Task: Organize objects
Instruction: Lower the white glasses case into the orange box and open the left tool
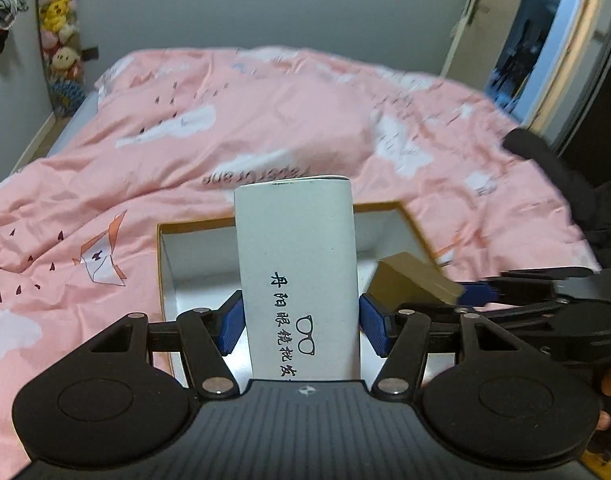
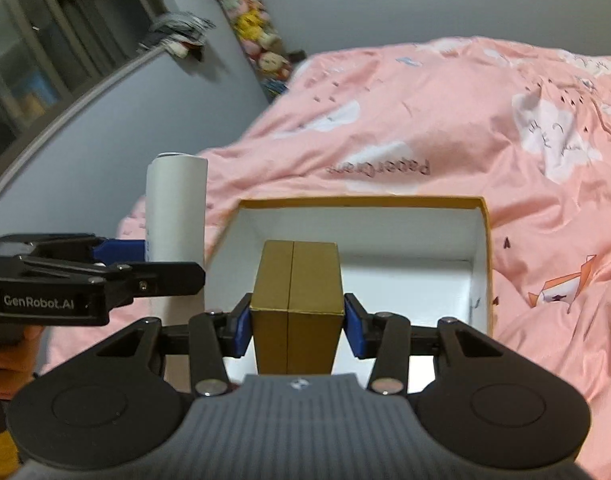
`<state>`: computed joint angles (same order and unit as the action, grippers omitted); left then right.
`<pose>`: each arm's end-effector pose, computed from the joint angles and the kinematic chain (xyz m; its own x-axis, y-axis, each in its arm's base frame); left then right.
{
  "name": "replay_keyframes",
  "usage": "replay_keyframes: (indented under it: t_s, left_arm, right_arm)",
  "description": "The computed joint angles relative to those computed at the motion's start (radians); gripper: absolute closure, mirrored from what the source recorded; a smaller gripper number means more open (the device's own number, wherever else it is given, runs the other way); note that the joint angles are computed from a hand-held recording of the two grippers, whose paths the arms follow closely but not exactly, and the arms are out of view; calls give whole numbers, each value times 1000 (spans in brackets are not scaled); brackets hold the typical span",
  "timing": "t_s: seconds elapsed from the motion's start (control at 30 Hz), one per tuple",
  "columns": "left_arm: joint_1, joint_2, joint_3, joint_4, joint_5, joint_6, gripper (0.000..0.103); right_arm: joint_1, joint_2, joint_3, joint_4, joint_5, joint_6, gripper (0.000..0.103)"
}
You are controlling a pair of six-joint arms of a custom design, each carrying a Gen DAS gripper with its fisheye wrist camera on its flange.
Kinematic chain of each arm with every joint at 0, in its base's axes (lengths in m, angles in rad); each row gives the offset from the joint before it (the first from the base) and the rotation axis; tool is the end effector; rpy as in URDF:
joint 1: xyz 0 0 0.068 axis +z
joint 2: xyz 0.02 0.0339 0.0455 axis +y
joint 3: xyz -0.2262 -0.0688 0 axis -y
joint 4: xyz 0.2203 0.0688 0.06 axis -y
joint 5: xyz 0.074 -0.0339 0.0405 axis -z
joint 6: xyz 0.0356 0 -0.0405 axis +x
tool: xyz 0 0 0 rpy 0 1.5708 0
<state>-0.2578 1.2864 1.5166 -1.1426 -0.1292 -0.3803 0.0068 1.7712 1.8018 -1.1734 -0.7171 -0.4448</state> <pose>0.2180 -0.0527 0.3528 -0.7757 -0.1761 -0.6060 -0.1199 0.9839 -0.1325 0.3251 0.0256 0.3101 -0.7017 -0.3291 -0.6319 -0.6423 0.6760 0.3612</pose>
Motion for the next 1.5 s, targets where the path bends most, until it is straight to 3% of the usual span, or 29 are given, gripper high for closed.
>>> replay_keyframes:
  t_s: [0.23, 0.4, 0.63, 0.83, 1.1, 1.27, 1.37, 1.5]
  left_arm:
    - [84, 123, -125, 87, 85, 48, 34]
    - [62, 217, -113, 59, 38, 54, 34]
    - [24, 374, -85, 50, -53, 71, 34]
    - [13, 403, -111, 49, -107, 68, 33]
    - [27, 344, -162, 66, -83, 90, 29]
    - [67, 196, -231, 94, -1, 101, 30]
    - [79, 110, -228, 84, 9, 91, 37]
    - [146, -39, -244, 95, 55, 84, 35]
  right_arm:
    - [35, 178, 49, 18, 48, 25, 55]
    - [60, 259, 69, 51, 117, 27, 55]
    - [71, 317, 100, 31, 134, 19, 55]
    - [80, 342, 112, -7, 136, 13, 55]
    - [110, 321, 74, 7, 162, 28, 55]
    - [126, 301, 50, 27, 180, 46, 55]
    - [147, 293, 49, 42, 196, 72, 55]
    - [193, 279, 34, 80, 232, 123, 55]
